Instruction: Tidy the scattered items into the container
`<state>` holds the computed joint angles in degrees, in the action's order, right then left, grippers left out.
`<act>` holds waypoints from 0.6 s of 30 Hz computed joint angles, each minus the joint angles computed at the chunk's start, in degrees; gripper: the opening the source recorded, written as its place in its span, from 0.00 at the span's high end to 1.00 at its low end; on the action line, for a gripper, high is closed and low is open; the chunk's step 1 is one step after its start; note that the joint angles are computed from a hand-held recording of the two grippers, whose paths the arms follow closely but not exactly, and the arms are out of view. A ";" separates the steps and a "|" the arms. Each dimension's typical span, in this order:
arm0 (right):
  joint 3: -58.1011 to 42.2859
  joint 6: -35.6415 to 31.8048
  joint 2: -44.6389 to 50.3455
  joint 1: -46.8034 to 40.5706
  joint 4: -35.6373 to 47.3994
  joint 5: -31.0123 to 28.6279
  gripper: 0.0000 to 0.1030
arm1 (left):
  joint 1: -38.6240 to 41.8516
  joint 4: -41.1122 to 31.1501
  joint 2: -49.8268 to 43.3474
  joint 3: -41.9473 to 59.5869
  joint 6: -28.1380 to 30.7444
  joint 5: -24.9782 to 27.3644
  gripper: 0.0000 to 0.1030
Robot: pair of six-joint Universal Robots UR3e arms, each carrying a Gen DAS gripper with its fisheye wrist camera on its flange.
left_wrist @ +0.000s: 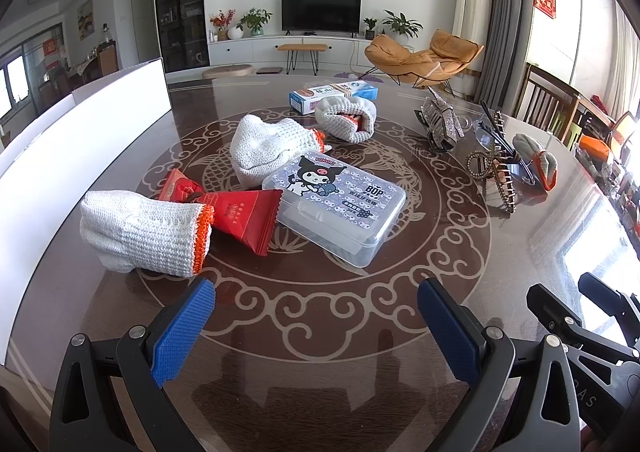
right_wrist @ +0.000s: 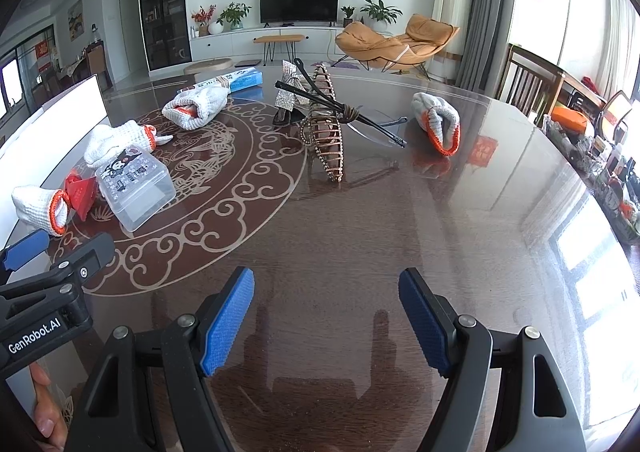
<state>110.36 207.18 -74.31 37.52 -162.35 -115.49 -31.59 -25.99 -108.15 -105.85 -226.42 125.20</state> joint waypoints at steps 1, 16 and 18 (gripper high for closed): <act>0.00 0.00 0.00 0.00 0.00 0.00 0.26 | 0.00 0.00 0.00 0.00 0.00 0.00 0.00; 0.12 0.18 0.17 -0.07 -0.11 -0.02 0.26 | 0.10 0.39 0.11 -0.23 0.61 -0.28 0.00; 0.23 0.28 0.22 -0.17 -0.29 0.16 0.26 | 0.12 0.49 0.14 -0.29 0.70 -0.31 0.00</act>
